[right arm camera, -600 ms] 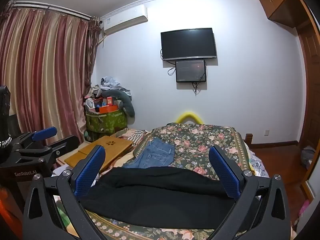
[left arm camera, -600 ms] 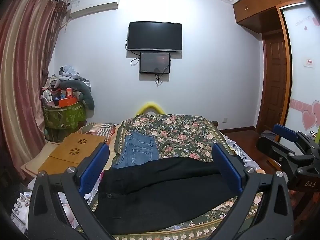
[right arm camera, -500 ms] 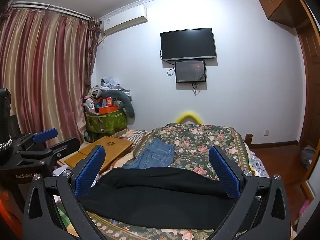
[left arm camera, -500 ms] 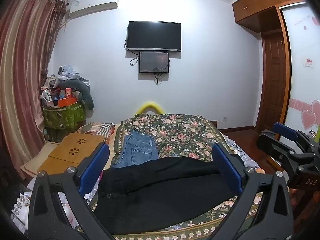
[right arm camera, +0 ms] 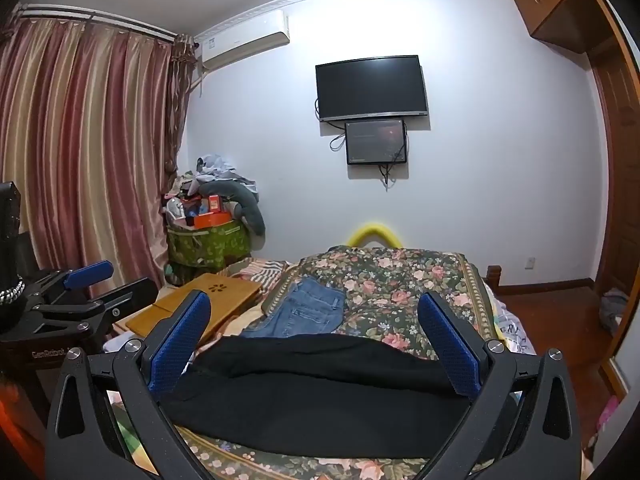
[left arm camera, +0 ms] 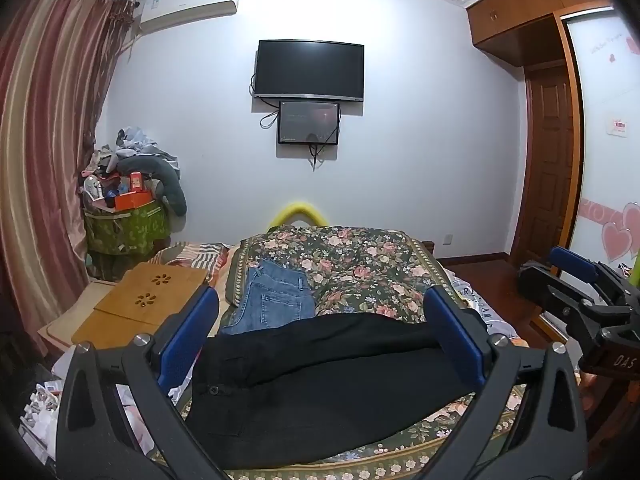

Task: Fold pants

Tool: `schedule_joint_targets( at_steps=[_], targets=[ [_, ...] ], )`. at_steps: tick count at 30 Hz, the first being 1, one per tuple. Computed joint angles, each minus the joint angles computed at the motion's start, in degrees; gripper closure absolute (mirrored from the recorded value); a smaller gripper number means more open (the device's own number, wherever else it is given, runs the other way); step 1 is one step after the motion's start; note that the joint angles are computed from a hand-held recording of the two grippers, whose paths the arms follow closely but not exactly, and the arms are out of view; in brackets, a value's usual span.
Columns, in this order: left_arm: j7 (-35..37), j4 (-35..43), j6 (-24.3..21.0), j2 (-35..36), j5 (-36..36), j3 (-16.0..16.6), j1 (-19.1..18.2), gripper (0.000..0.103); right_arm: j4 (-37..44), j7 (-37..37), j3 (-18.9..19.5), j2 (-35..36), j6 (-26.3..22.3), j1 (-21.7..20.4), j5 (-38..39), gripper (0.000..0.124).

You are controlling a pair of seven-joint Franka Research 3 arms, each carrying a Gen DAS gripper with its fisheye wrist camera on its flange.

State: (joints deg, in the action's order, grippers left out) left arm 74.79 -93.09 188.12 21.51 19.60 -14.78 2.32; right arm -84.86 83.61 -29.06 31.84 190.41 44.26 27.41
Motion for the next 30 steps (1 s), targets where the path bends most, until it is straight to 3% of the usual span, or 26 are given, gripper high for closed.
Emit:
schedule_joint_targets(
  at_steps=[8,20,30],
  targets=[
    [-1.0,0.3,0.3,0.3,0.2,3.0,-2.6,0.0,0.0,0.0,-0.1,0.0,0.0,0.1,0.2,0.021],
    [-0.6,-0.4,1.0,0.1,1.2,1.4,-0.9,0.0,0.2,0.9,0.0,0.1,-0.4,-0.3,-0.7,0.021],
    [-1.5,-0.6,1.3,-0.2,1.1,4.1,-3.2,0.0,0.2,1.7,-0.1,0.0,-0.6,-0.4,-1.4,0.021]
  ],
)
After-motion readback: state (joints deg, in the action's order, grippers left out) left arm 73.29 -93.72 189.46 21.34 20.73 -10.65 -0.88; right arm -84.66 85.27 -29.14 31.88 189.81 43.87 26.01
